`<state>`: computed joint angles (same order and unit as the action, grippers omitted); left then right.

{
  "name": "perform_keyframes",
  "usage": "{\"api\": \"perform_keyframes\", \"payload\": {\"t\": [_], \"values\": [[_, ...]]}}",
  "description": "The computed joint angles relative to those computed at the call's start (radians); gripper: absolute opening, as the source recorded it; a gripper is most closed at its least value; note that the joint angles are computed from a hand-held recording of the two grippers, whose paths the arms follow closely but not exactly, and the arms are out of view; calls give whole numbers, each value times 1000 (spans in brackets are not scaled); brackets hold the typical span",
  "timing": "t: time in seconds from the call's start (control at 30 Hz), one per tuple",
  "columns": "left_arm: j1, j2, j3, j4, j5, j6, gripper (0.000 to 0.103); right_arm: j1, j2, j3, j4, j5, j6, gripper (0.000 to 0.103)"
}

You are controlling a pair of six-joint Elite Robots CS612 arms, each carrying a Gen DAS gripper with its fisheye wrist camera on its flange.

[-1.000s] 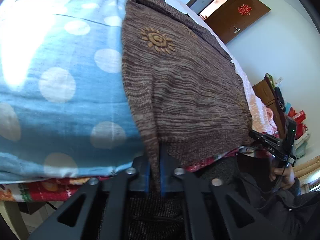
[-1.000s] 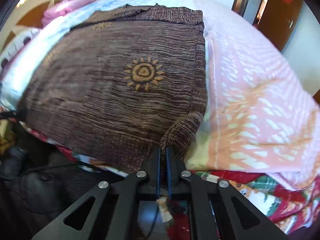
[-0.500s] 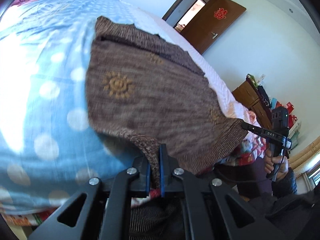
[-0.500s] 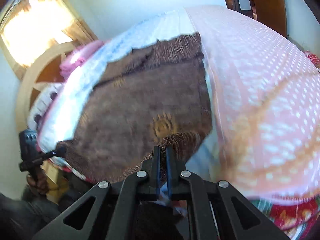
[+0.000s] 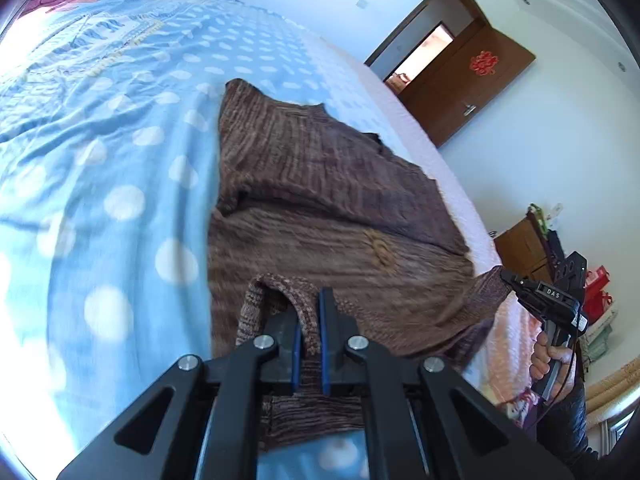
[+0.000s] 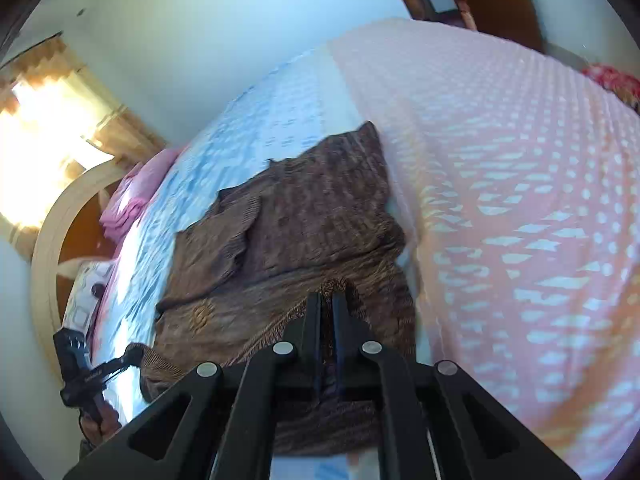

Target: Fold small clothes

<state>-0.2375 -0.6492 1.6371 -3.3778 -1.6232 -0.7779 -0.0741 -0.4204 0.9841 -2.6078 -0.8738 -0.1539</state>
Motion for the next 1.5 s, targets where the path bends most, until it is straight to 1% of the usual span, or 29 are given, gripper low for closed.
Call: {"api": "perform_keyframes", "payload": {"t": [0.07,0.1,0.13,0.17,0.2,0.23,0.27,0.3,0.33,0.37,0.47,0.53,0.6,0.67,0.77,0.87,0.93,1.0,1.07,1.13,1.17,1.27,1.33,1.4,1.43,1.47,1.5], "values": [[9,6,-26,65,3,5,10,3,39,-56,6,-15,70,6],[17,9,-38,90,-13,3,11,3,53,-75,1,-22,106,6],[25,9,-40,96,-32,3,15,2,65,-93,-6,-32,149,6],[31,7,-40,91,-45,2,21,-2,73,-102,-14,-32,188,8],[34,2,-32,81,-38,7,26,-8,78,-105,-31,-15,234,11],[34,-5,-21,73,-11,22,41,-13,81,-101,-52,-4,263,13],[32,-15,-2,60,20,42,49,-18,76,-86,-85,2,284,17],[28,-27,19,41,46,70,59,-23,69,-67,-121,11,283,19],[28,-36,37,22,57,105,63,-25,60,-47,-148,12,273,19],[29,-42,52,9,57,140,63,-27,46,-21,-175,3,259,19],[27,-52,73,3,44,241,63,-30,9,55,-252,-19,218,20],[21,-49,62,30,41,308,63,-30,-11,96,-289,-34,190,20],[14,-37,36,67,50,344,63,-26,-28,128,-306,-48,154,20],[19,-12,-6,96,34,338,63,-23,-38,149,-318,-62,128,20],[25,14,-47,119,1,295,63,-20,-49,167,-302,-72,90,20],[9,21,-52,80,47,317,63,-22,-52,175,-288,-83,86,20],[4,22,-52,60,48,325,63,-25,-53,180,-286,-89,90,20],[1,22,-55,60,60,336,63,-28,-54,186,-288,-92,94,20],[-1,24,-69,96,77,347,63,-30,-53,187,-285,-91,102,20],[-2,29,-91,165,104,347,63,-32,-51,187,-290,-86,110,20],[-3,32,-96,176,108,344,63,-32,-51,188,-293,-85,111,20],[-8,36,-98,165,128,342,64,-35,-55,195,-309,-81,108,20],[-12,41,-92,135,131,332,64,-37,-56,199,-322,-89,103,20],[-18,41,-90,132,142,347,57,-38,-58,203,-331,-101,100,20],[-19,40,-89,131,141,352,48,-38,-59,203,-332,-114,96,20],[-19,39,-86,124,135,350,34,-38,-61,203,-333,-126,86,20],[-19,38,-85,121,133,346,29,-36,-62,202,-331,-140,65,20]]}}
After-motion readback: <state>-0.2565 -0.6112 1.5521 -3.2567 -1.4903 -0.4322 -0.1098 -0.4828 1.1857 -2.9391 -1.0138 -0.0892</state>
